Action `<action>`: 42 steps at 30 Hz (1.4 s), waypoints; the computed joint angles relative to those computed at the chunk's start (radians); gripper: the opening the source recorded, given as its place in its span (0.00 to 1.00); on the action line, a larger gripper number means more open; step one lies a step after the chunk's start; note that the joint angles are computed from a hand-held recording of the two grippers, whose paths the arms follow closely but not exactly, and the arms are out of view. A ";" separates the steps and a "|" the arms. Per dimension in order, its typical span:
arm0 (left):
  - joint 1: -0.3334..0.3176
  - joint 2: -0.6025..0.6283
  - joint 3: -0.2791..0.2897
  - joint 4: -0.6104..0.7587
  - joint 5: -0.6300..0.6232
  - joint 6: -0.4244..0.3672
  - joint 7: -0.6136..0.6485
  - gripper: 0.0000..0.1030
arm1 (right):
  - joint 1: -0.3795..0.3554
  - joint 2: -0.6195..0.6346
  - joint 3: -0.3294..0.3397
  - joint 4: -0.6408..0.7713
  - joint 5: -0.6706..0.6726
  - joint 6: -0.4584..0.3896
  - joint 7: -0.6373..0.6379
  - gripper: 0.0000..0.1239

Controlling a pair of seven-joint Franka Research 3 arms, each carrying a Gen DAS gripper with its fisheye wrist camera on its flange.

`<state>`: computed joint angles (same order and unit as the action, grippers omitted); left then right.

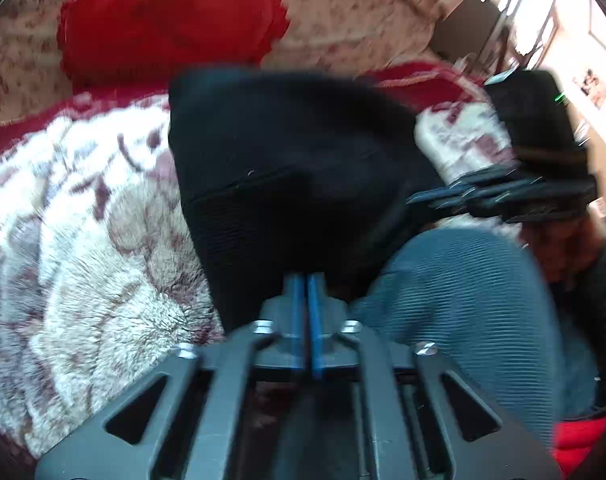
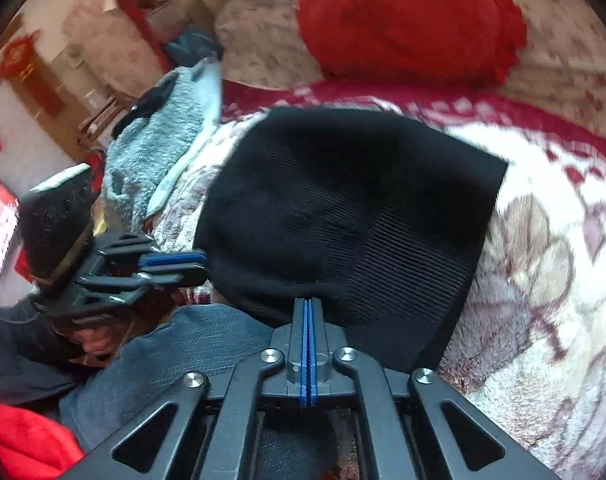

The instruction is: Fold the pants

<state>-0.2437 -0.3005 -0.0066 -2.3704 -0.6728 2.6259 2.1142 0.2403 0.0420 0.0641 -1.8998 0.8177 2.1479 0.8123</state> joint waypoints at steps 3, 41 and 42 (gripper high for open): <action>-0.006 0.013 0.018 0.010 -0.067 -0.015 0.028 0.02 | -0.006 0.026 -0.008 0.019 0.023 -0.024 0.025 0.00; 0.171 0.247 -0.082 0.283 0.184 0.063 -0.424 0.03 | -0.013 0.086 -0.004 0.067 0.400 0.213 -0.043 0.01; 0.177 0.265 -0.089 0.294 0.232 0.062 -0.464 0.03 | -0.014 0.123 0.013 0.084 0.295 0.244 0.046 0.00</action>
